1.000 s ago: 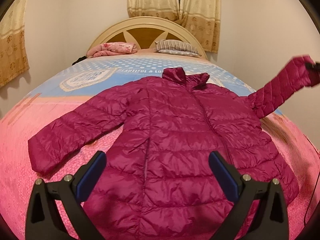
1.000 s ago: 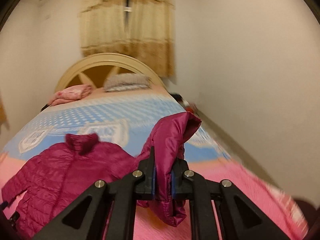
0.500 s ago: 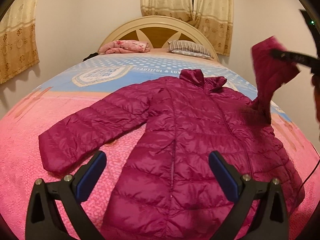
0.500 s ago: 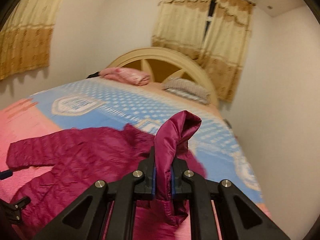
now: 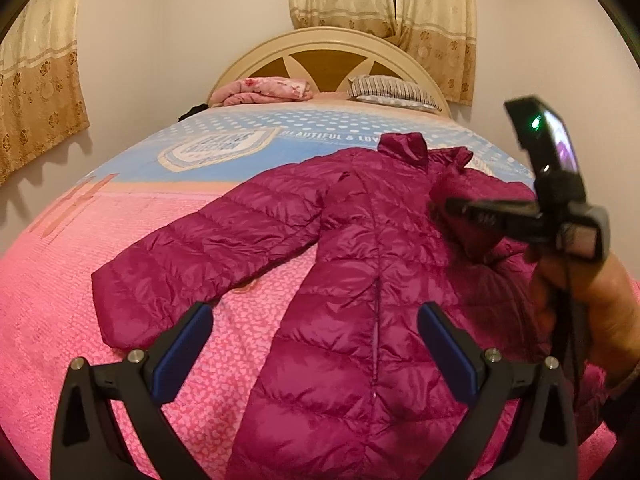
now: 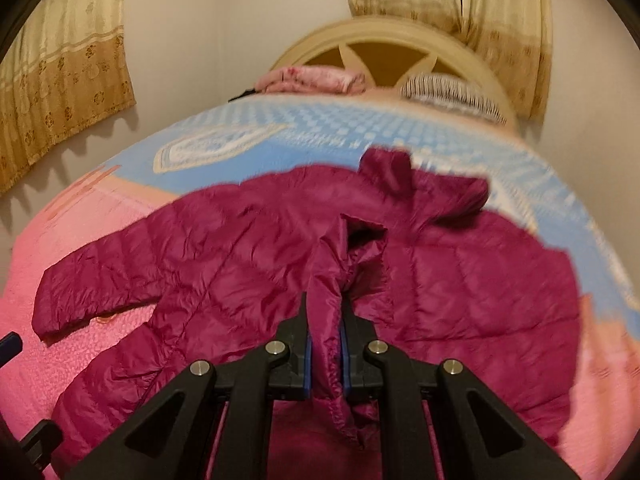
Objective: Fold large clothes
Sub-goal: 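Carry the held sleeve across the jacket body with the right tool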
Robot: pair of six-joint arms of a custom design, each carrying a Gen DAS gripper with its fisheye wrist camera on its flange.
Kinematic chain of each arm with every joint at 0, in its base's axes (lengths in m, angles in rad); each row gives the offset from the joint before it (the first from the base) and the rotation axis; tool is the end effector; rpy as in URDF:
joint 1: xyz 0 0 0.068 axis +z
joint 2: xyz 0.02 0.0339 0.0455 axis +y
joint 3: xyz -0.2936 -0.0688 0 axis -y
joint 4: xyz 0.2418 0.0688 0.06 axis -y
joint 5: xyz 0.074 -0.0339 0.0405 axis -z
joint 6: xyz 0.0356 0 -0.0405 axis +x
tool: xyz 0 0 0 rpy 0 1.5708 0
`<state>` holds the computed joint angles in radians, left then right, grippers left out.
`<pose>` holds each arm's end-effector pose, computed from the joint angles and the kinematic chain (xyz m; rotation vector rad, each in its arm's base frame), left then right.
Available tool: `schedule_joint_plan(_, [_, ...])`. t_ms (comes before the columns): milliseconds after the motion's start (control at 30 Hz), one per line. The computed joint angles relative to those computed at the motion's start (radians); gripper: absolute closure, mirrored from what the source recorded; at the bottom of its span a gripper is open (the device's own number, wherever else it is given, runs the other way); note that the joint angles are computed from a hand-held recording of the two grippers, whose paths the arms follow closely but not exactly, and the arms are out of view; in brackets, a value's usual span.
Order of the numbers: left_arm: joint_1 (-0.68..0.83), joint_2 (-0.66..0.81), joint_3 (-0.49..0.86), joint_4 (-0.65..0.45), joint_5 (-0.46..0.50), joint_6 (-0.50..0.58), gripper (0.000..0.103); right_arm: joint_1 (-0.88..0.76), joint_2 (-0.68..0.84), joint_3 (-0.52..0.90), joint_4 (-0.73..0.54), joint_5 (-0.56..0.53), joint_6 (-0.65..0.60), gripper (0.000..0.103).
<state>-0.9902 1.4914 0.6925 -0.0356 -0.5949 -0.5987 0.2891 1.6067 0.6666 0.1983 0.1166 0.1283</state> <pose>0.1691 -0.2214 0.1981 0.1743 2.2281 -0.1341 0.2909 0.0822 0.1731 -0.1262 2.3042 0.0786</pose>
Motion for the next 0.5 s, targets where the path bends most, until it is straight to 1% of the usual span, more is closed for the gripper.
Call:
schedule_joint_plan(133, [0.006,0.023,0.021,-0.011,-0.003,0.014,0.0,0.007,0.052,-0.017,0.07,-0.029,0.006,0.091])
schedule_joint_plan(167, [0.006,0.029,0.027,-0.014,-0.004,0.019,0.0,0.015,0.053,-0.023,0.081,-0.044,-0.014,0.08])
schedule_joint_plan(200, [0.004,0.031,0.032,-0.019,-0.008,0.021,0.0,0.019,0.048,-0.029,0.088,-0.088,-0.042,0.069])
schedule_joint_plan(233, [0.003,0.035,0.04,-0.023,-0.011,0.027,0.0,0.026,0.042,-0.037,0.096,-0.115,-0.06,0.043])
schedule_joint_plan(267, [0.002,0.04,0.049,-0.028,-0.015,0.035,0.0,0.041,0.026,-0.049,0.105,-0.114,-0.07,0.029])
schedule_joint_plan(367, [0.003,0.042,0.078,-0.037,-0.023,0.059,0.0,0.072,-0.043,-0.096,0.133,-0.083,-0.097,0.029])
schedule_joint_plan(433, [0.005,0.045,0.103,-0.04,-0.029,0.08,0.0,0.055,-0.113,-0.136,0.137,-0.069,-0.098,0.029])
schedule_joint_plan(500, [0.01,0.057,0.141,-0.034,-0.021,0.112,0.0,-0.01,-0.185,-0.176,0.138,-0.114,-0.093,0.029])
